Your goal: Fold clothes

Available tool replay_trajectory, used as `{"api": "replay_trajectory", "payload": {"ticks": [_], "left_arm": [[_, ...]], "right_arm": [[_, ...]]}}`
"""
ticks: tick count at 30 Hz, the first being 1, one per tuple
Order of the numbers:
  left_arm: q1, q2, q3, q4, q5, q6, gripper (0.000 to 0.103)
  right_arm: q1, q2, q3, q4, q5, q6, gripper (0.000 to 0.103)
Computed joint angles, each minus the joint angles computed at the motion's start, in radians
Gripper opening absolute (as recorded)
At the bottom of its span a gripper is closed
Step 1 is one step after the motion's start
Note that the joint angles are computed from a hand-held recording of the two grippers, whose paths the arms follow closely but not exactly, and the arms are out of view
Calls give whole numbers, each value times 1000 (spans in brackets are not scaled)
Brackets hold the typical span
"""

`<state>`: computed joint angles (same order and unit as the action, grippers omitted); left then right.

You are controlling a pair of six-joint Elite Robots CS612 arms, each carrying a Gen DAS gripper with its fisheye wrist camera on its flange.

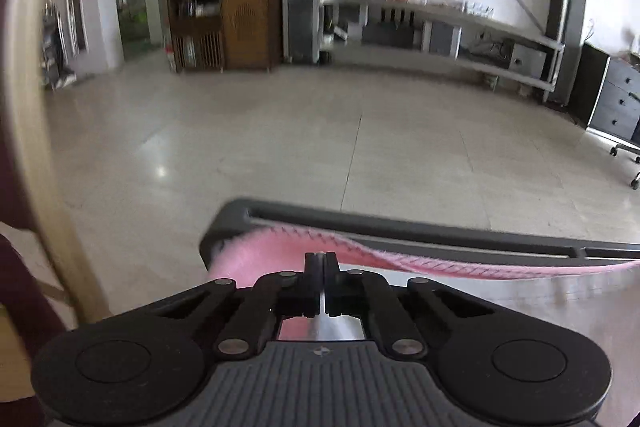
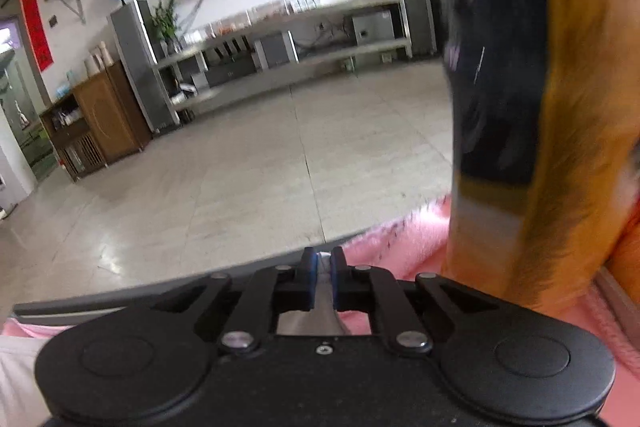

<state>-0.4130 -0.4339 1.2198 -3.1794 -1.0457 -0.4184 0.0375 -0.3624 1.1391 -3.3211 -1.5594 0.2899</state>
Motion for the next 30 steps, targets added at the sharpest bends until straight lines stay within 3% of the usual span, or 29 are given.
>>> {"api": "replay_trajectory", "payload": {"ticks": [5, 8, 15, 18, 21, 26, 30], "left_arm": [[-33, -80, 141, -127, 61, 73, 2], [-54, -139, 244, -173, 89, 66, 1], [-110, -280, 506, -247, 126, -66, 0], [-136, -325, 611, -212, 102, -194, 1], [-162, -365, 708, -180, 65, -321, 1], [-164, -359, 766, -120, -29, -550, 0], [-186, -362, 787, -172, 35, -535, 0]], "right_arm": [[-7, -91, 126, -54, 22, 17, 7], [-20, -164, 229, -79, 51, 33, 7], [-68, -333, 494, -150, 146, 65, 7], [-89, -384, 607, -177, 188, 66, 7], [-110, -405, 712, -198, 235, 78, 7], [-138, -360, 792, -180, 286, 150, 7], [-147, -341, 805, -203, 298, 189, 7]]}}
